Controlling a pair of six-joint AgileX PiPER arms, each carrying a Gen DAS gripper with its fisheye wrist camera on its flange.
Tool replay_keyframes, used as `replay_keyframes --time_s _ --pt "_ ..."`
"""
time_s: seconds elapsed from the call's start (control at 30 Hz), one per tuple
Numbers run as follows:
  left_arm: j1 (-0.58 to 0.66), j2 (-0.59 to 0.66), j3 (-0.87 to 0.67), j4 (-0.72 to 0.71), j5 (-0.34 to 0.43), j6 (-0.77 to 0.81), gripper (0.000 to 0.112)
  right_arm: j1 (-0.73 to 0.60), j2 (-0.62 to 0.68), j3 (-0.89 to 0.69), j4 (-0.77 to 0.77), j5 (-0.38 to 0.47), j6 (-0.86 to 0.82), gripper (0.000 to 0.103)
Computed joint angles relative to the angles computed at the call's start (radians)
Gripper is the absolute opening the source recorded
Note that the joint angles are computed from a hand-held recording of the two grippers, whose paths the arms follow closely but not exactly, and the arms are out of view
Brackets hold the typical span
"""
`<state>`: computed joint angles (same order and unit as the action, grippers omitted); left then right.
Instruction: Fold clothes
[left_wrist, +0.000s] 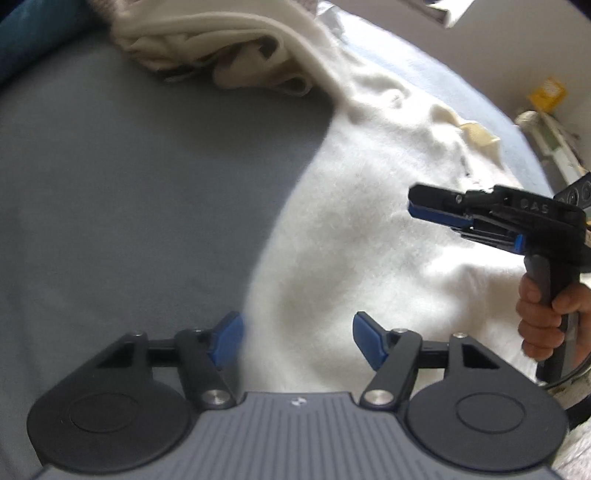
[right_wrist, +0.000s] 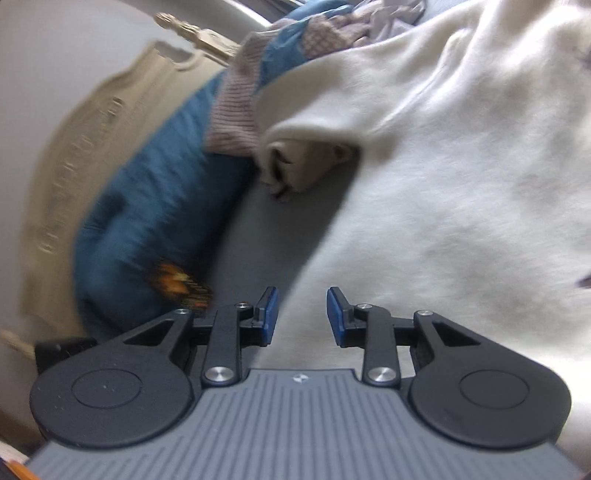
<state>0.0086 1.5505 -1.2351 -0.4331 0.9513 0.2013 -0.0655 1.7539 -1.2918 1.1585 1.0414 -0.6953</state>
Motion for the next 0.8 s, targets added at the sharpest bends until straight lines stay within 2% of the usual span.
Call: replay_keyframes --time_s 0.07,0.17,0.23,0.37,0.5,0.63,0.67,0.8 --pt "0.085 0.027 0.029 -0.185 -0.011 0.2 0.067 0.037 -0.055 -0.014 -0.149 -0.099 0.087 0.029" --pt "0.185 0.101 0.05 -0.463 0.019 0.478 0.068 0.103 -0.119 -0.056 -0.439 -0.189 0.279 0.029" --pt "0.218 0.165 0.03 -0.554 0.046 0.572 0.068 0.141 -0.145 -0.079 -0.617 -0.201 0.469 0.029" --pt "0.223 0.277 -0.022 -0.637 0.063 0.623 0.068 0.176 -0.211 -0.051 -0.877 -0.189 0.796 0.028" --pt "0.232 0.354 -0.073 -0.725 0.104 0.661 0.068 0.184 -0.282 -0.009 -1.044 -0.161 1.094 0.028" --pt "0.242 0.436 -0.114 -0.816 0.158 0.71 0.069 0.241 -0.347 0.003 -1.28 -0.1 1.335 0.028" --pt "0.236 0.449 -0.122 -0.823 0.158 0.714 0.069 0.255 -0.357 -0.007 -1.324 -0.067 1.37 0.029" --pt "0.217 0.467 -0.124 -0.828 0.156 0.729 0.069 0.321 -0.401 -0.126 -1.45 0.16 1.383 0.028"
